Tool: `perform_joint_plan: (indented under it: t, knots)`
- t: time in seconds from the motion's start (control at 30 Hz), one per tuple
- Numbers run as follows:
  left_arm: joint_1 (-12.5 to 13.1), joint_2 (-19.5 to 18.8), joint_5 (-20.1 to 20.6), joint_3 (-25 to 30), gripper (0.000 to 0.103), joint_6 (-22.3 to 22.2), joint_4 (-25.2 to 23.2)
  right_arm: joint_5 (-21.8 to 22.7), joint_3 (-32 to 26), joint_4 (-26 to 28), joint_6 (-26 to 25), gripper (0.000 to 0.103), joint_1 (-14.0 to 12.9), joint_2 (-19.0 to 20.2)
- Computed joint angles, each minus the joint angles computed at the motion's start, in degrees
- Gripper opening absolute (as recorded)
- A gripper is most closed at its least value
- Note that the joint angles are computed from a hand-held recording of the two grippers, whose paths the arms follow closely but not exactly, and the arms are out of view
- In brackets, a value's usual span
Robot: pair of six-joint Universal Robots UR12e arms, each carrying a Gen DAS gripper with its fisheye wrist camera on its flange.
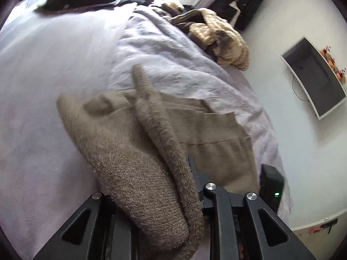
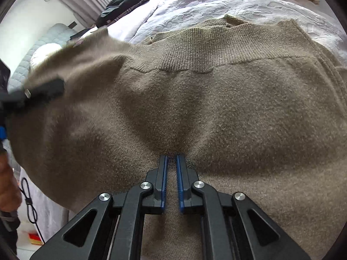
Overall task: Fold small clothes
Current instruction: 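Grasp the folded sweater with both tools and fold it over again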
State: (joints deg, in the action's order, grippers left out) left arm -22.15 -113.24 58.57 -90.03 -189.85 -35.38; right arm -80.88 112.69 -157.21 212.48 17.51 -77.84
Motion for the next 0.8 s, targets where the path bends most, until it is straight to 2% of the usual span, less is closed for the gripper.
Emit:
perform_joint_plan:
  t: [0.13,0.27,0.3,0.37,0.43,0.5,0.53,0.57,0.6,0.63,0.7,0.8]
  knots:
    - [-2.95,-1.04,1.57,4.05,0.024,2.22,-1.58,9.39,4.96,-8.14,5.39,0.011,-3.48,-2.11]
    - [-6.87,-3.26,4.7,9.43,0.024,6.23,-5.54,10.18,11.03,-17.8,9.91,0.011,-6.69,-5.82]
    - [-7.7,-3.75,5.28,10.43,0.024,7.01,-6.4,11.0,13.34,-21.47,11.82,0.011,-8.27,-7.0]
    - [-9.94,-5.35,6.98,13.18,0.024,9.45,-8.9,12.49,16.29,-25.15,14.13,0.011,-10.52,-8.59]
    - [-12.05,-6.63,9.85,15.05,0.024,11.92,-10.52,14.39,19.14,-28.03,15.82,0.013,-12.81,-9.93]
    - [-14.75,-8.73,15.41,17.81,0.024,14.02,-13.39,17.13,21.52,-30.74,17.75,0.013,-14.79,-9.99]
    - [-15.88,-9.69,18.21,19.08,0.025,14.88,-15.03,17.83,21.84,-32.14,19.0,0.012,-14.81,-9.47]
    - [-17.05,-10.77,21.45,20.43,0.027,16.02,-16.77,19.36,22.75,-34.35,20.17,0.01,-15.69,-8.91]
    - [-17.94,-11.63,23.89,21.43,0.037,17.14,-18.05,20.21,23.43,-36.92,21.61,0.009,-16.04,-8.08]
    - [-18.44,-12.05,24.8,21.79,0.047,17.77,-18.28,20.62,23.66,-38.85,22.49,0.009,-16.27,-7.22]
    - [-18.8,-12.03,24.51,21.63,0.057,17.82,-17.36,20.69,23.96,-41.25,23.24,0.009,-16.17,-6.42]
    - [-18.88,-10.89,23.78,20.3,0.058,18.67,-14.05,21.26,24.69,-42.27,23.08,0.009,-16.48,-6.37]
